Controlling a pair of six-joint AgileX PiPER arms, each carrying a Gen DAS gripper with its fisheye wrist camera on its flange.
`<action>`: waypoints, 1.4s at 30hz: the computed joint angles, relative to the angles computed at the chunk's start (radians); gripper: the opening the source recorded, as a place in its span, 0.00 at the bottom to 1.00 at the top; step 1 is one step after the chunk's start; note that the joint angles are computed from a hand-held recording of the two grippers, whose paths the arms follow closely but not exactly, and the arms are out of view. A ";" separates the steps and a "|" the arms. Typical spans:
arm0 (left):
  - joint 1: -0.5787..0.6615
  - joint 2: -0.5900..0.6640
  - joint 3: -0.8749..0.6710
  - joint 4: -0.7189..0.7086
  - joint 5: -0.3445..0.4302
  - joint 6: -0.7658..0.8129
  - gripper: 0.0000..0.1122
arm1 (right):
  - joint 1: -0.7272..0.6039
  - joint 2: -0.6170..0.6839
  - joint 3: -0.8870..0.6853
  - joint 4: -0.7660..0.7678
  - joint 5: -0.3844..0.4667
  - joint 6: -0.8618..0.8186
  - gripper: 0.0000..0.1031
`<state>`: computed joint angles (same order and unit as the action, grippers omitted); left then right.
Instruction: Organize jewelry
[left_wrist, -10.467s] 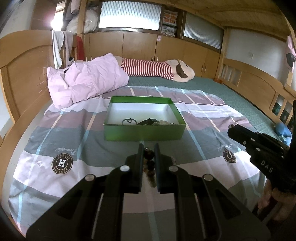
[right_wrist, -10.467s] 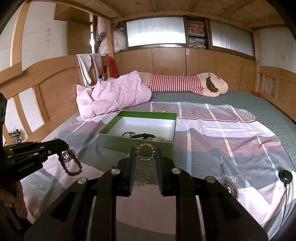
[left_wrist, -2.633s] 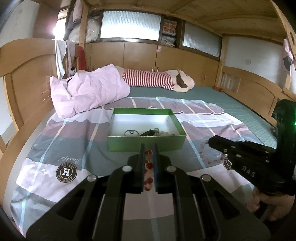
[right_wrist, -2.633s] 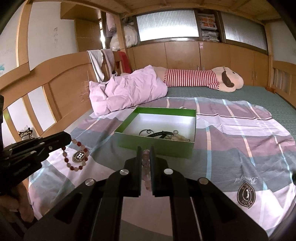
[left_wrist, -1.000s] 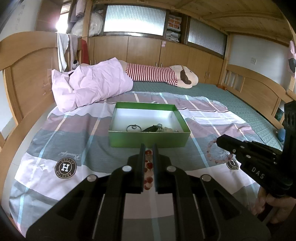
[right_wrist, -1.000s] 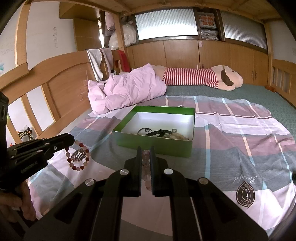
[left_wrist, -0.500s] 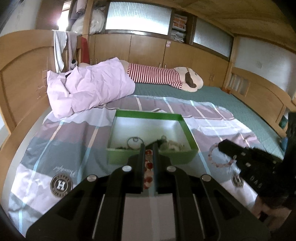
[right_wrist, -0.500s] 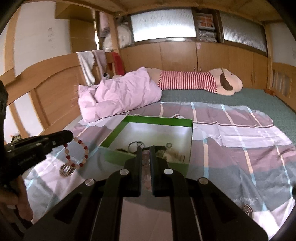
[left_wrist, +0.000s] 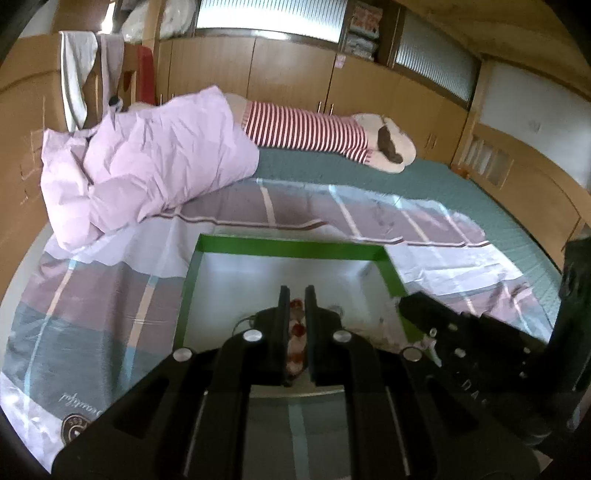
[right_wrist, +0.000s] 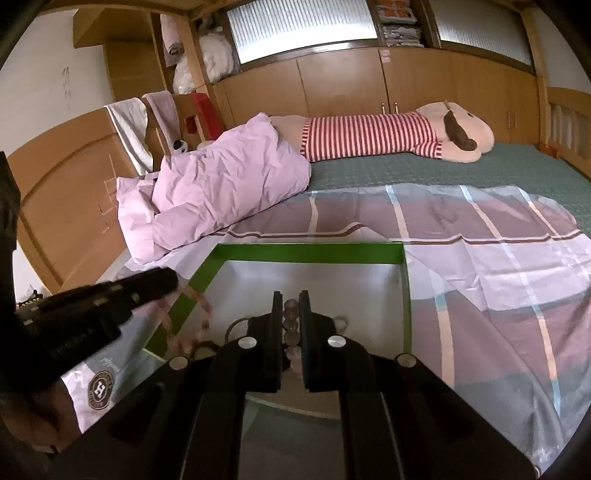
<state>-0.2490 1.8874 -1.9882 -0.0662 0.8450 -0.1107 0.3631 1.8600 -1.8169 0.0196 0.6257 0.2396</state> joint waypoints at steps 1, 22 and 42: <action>0.000 0.002 0.009 0.001 -0.007 0.006 0.12 | 0.000 0.004 -0.006 -0.017 0.003 0.020 0.51; -0.217 -0.889 0.767 0.681 -0.140 -0.570 0.88 | 0.396 -0.612 0.443 -0.840 0.278 0.618 0.97; -0.440 -0.803 0.880 0.788 0.043 -0.774 0.88 | 0.524 -0.636 0.569 -0.785 0.340 0.711 0.97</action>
